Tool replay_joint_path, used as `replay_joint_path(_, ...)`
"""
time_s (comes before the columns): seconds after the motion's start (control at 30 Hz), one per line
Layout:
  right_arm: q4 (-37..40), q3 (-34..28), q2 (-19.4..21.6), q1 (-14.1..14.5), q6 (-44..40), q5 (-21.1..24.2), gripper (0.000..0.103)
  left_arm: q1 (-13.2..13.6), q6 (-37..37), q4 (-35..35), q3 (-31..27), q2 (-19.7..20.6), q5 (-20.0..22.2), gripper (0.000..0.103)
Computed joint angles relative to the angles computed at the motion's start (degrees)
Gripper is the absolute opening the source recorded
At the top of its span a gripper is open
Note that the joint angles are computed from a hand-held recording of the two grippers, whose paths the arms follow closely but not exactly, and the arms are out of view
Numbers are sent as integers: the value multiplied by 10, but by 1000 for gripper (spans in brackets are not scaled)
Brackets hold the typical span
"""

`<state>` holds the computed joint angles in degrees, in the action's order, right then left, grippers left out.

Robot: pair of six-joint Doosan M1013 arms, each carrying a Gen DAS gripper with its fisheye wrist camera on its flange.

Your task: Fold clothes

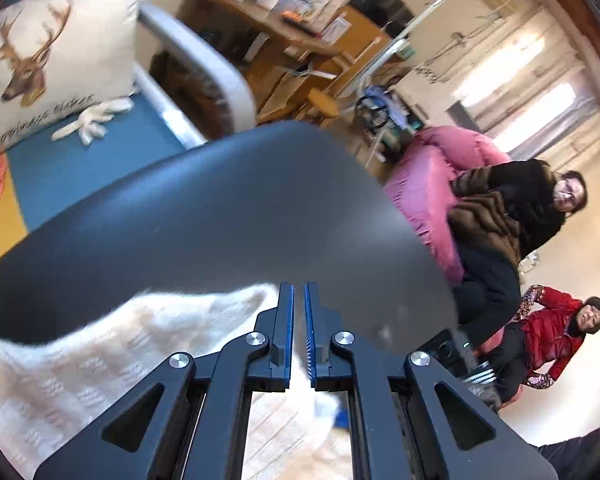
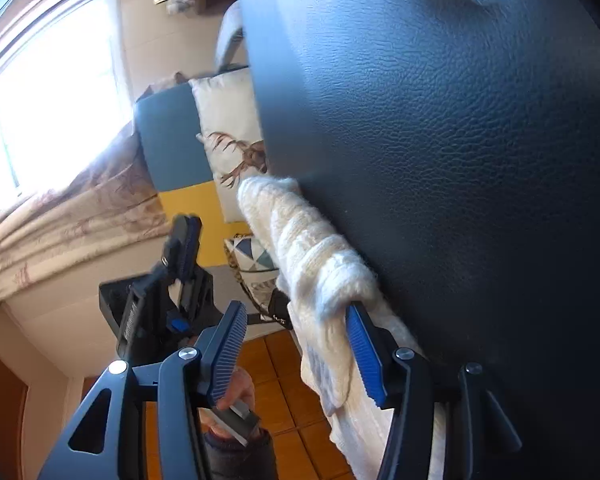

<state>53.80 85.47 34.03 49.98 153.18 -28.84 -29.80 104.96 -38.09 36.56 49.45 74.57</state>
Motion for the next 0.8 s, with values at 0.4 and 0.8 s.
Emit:
replay_joint_path(0.4, 160, -51, 13, 13, -301, -64, 57, 26, 11, -29, 142, -61, -59, 5)
replay_joint_path(0.8, 294, -54, 10, 16, -385, -35, 57, 24, -9, -49, 150, -65, -103, 10)
